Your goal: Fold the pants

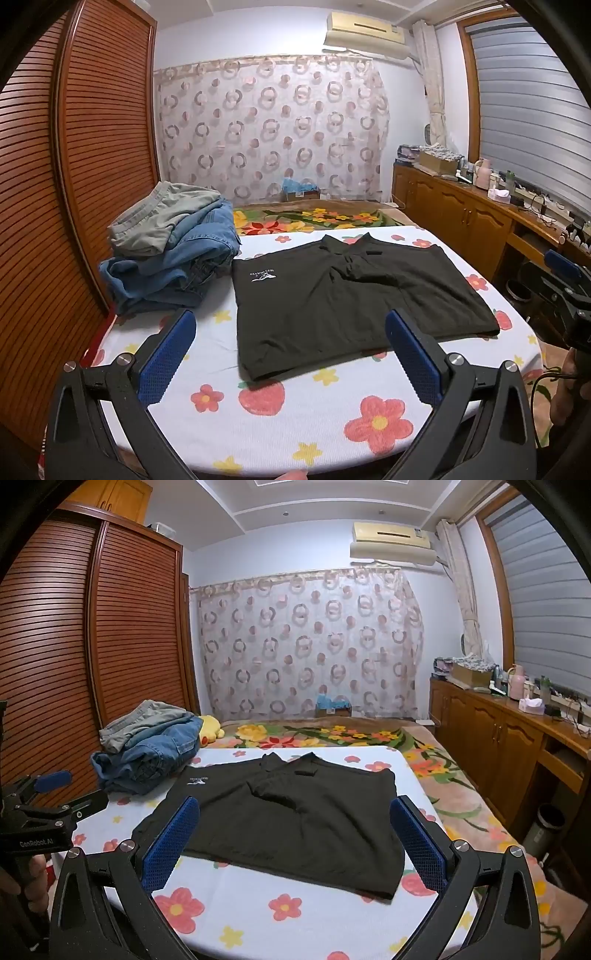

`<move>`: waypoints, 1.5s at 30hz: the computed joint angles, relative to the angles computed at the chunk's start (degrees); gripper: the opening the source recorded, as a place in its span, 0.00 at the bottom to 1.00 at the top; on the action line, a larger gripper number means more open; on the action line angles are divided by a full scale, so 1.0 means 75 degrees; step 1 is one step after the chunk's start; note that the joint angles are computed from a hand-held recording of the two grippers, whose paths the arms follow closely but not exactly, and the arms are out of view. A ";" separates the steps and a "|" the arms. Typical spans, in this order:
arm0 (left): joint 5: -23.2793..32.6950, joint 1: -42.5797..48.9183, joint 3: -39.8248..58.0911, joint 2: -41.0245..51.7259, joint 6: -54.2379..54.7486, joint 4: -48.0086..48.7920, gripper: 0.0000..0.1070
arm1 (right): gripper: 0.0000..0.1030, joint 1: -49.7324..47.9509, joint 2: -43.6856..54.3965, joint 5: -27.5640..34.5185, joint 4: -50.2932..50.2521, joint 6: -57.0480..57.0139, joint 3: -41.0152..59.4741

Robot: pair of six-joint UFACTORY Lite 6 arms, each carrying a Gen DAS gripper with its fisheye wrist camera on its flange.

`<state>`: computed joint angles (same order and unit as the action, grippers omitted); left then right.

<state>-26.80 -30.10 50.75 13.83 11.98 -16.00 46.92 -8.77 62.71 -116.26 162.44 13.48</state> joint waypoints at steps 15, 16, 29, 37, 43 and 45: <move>-0.0124 0.0067 -0.0108 -0.0034 -0.0249 0.0260 0.96 | 1.00 -0.0060 0.0272 0.0045 -0.0094 0.0163 0.0121; -0.0105 0.0106 -0.0113 -0.0063 -0.0273 0.0306 0.96 | 1.00 -0.0073 0.0306 0.0049 -0.0121 0.0193 0.0132; -0.0016 0.0214 -0.0209 -0.0251 -0.0396 0.0478 0.96 | 1.00 -0.0048 0.0199 0.0029 -0.0056 0.0113 0.0102; -0.0032 0.0259 -0.0225 -0.0251 -0.0517 0.0620 0.96 | 1.00 -0.0039 0.0186 0.0038 -0.0049 0.0127 0.0086; -0.0024 0.0423 -0.0238 -0.0275 -0.0703 0.0878 0.96 | 1.00 -0.0090 0.0250 0.0031 -0.0119 0.0172 0.0117; -0.0018 0.0439 -0.0241 -0.0286 -0.0733 0.0919 0.96 | 1.00 -0.0044 0.0169 0.0027 -0.0059 0.0125 0.0075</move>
